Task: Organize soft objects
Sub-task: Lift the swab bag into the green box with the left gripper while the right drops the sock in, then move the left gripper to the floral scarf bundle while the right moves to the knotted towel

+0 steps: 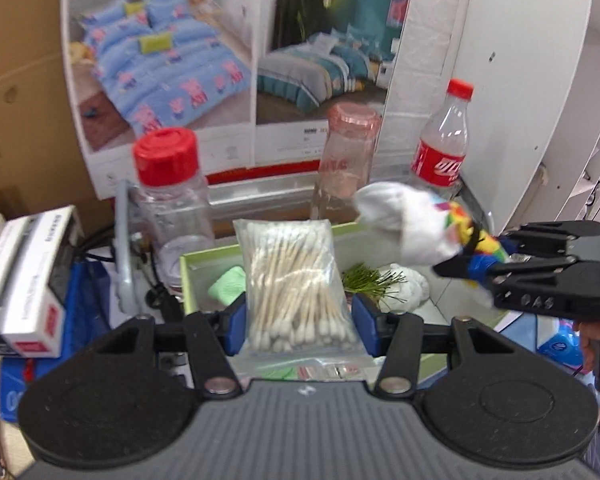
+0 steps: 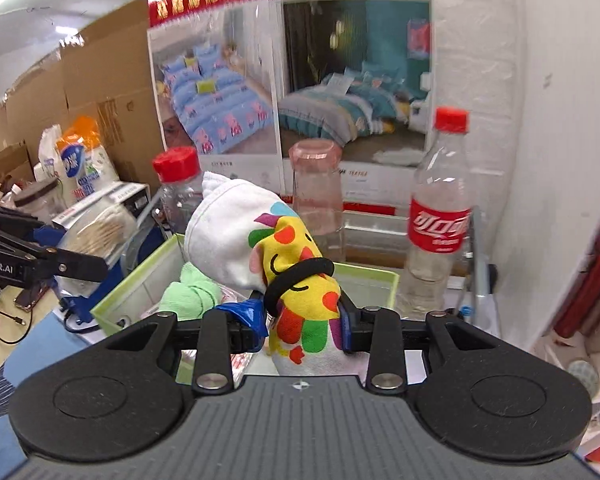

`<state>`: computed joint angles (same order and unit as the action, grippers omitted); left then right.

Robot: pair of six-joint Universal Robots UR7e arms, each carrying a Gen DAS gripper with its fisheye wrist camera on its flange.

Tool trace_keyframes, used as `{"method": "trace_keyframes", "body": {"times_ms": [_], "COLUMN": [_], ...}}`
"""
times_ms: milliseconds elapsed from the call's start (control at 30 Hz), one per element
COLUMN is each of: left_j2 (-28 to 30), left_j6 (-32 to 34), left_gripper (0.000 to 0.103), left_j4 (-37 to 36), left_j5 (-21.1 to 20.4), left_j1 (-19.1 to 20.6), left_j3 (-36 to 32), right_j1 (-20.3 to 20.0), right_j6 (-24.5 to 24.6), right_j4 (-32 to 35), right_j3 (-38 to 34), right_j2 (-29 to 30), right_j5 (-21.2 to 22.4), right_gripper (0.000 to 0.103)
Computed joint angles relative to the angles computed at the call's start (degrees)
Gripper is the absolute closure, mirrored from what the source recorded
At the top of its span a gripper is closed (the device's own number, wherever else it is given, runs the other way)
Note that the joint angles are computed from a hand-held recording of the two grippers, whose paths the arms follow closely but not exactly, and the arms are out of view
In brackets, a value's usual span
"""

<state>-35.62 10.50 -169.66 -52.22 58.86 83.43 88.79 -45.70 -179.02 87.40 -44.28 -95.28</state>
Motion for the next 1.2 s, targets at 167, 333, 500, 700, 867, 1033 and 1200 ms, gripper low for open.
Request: {"method": "trace_keyframes", "body": {"times_ms": [167,333,500,700,867,1033,1200], "left_j2": [3.90,3.30,-0.36,-7.18,-11.32,-13.77,-12.55], "left_j6": [1.06,1.02,1.21,1.24,-1.65,-3.59,4.07], "left_gripper": [0.043,0.028,0.026,0.023,0.022,0.020,0.005], "left_j4": [2.82,-0.06,-5.99,-12.14,-15.01,-9.12,4.55], "left_j5": [0.83,1.15,3.01,3.05,3.53,1.27,-1.91], "left_j1": [1.97,2.29,1.05,-1.06,-2.36,-2.97,-4.20], "left_j3": [-4.81,-3.61,2.49,15.57,26.03,29.55,25.43], "right_j1": [-0.86,-0.87,0.23,1.43,0.54,-1.00,-3.13], "right_j6": [0.33,-0.77,-0.03,-0.67,-0.65,-1.91,0.21], "right_j4": [6.11,6.71,0.20,-7.85,-11.37,-12.84,-17.82], "right_j3": [-6.12,-7.72,-5.56,4.04,16.73,25.92,31.26], "right_j2": [5.20,7.45,7.10,1.60,-4.88,-8.59,-10.66], "right_j5": [-1.82,-3.78,-3.49,0.87,3.00,2.49,3.54], "right_gripper": [0.083,0.076,0.069,0.062,0.057,0.055,0.054]}}
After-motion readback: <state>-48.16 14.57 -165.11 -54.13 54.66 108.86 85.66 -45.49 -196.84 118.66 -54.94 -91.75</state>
